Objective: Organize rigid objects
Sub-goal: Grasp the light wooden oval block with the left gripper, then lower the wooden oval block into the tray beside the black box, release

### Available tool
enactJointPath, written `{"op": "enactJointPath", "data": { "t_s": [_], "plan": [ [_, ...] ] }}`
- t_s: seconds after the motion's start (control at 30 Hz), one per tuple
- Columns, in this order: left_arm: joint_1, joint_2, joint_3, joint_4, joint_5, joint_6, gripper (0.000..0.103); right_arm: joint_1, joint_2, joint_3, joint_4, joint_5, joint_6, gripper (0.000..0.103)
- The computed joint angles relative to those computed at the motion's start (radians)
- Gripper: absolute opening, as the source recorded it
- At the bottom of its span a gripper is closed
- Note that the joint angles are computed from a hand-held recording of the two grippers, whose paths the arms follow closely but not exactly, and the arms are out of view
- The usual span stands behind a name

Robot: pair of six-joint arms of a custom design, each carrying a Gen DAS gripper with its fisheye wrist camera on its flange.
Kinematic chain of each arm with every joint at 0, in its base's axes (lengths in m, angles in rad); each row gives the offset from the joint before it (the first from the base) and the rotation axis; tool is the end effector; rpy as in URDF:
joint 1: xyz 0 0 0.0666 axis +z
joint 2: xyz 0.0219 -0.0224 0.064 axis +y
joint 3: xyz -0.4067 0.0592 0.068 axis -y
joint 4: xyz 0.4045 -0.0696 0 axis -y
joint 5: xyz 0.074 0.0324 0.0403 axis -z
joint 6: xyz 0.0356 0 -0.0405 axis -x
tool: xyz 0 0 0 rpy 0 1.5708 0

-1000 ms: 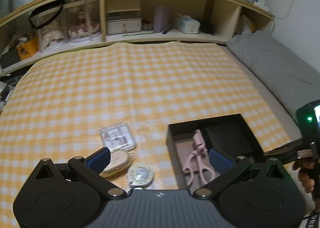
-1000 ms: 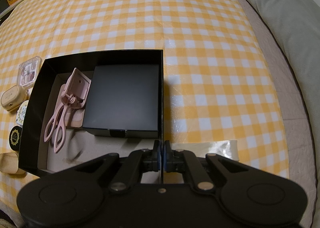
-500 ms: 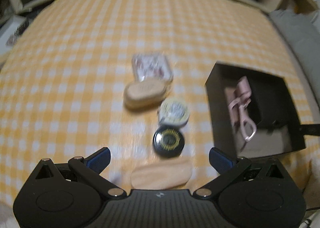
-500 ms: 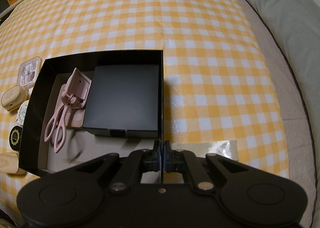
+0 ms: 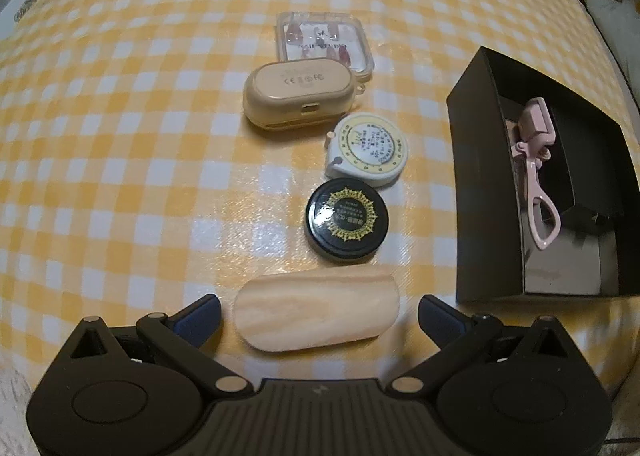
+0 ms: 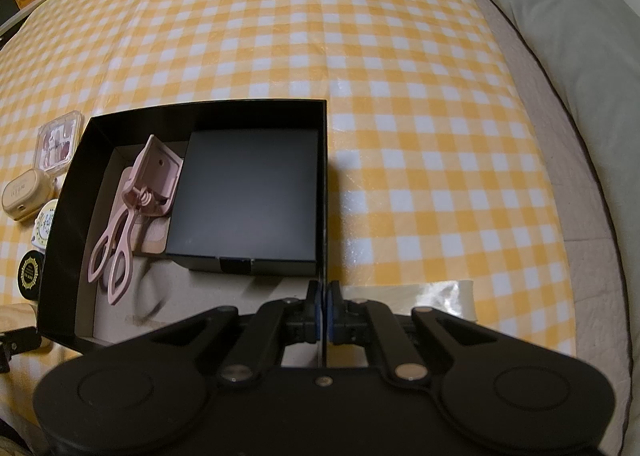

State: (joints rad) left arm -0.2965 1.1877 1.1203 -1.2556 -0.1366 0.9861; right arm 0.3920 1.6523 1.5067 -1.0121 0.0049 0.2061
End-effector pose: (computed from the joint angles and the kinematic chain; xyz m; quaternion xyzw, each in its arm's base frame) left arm 0.3486 -0.1018 0.4000 -0.3426 0.9289 -0.0195 0.1393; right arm 0.5240 0.2160 0.3713 -0.2879 0.9355 0.0166 0.2044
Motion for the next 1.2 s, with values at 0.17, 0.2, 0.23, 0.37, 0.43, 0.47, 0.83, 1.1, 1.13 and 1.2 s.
{"op": "enactJointPath", "data": {
  "t_s": [0.17, 0.2, 0.23, 0.37, 0.43, 0.47, 0.83, 1.1, 1.13, 1.2],
  "plan": [
    [0.002, 0.013, 0.003, 0.001, -0.011, -0.001, 0.103, 0.001, 0.003, 0.005, -0.002, 0.0, -0.002, 0.003],
    [0.002, 0.02, 0.006, 0.002, -0.017, -0.005, 0.102, 0.001, 0.002, 0.004, -0.002, 0.0, -0.002, 0.003],
    [-0.002, 0.022, 0.008, -0.001, -0.026, -0.007, 0.1, 0.002, 0.003, 0.004, -0.002, 0.0, -0.003, 0.003],
    [0.009, 0.03, 0.002, 0.021, -0.008, -0.028, 0.088, 0.002, 0.002, 0.001, 0.0, 0.001, -0.002, 0.003],
    [0.006, 0.03, 0.002, 0.023, -0.012, -0.035, 0.088, 0.003, 0.002, 0.002, -0.001, 0.001, -0.002, 0.003],
    [0.005, 0.029, 0.0, 0.026, -0.013, -0.039, 0.088, 0.003, 0.002, 0.001, 0.0, 0.001, -0.002, 0.003],
    [-0.004, -0.077, 0.026, 0.116, -0.123, -0.002, 0.088, 0.005, 0.003, 0.001, 0.001, 0.001, -0.005, 0.003],
    [-0.083, -0.062, 0.068, 0.239, -0.096, -0.09, 0.088, -0.019, -0.022, -0.03, 0.026, -0.035, -0.013, 0.002],
    [-0.092, -0.055, 0.071, 0.257, -0.088, -0.097, 0.088, -0.023, -0.026, -0.028, 0.021, -0.041, -0.015, 0.002],
    [-0.114, -0.031, 0.085, 0.288, -0.084, -0.116, 0.088, -0.032, -0.031, -0.026, 0.018, -0.053, -0.018, 0.002]
  ]
}}
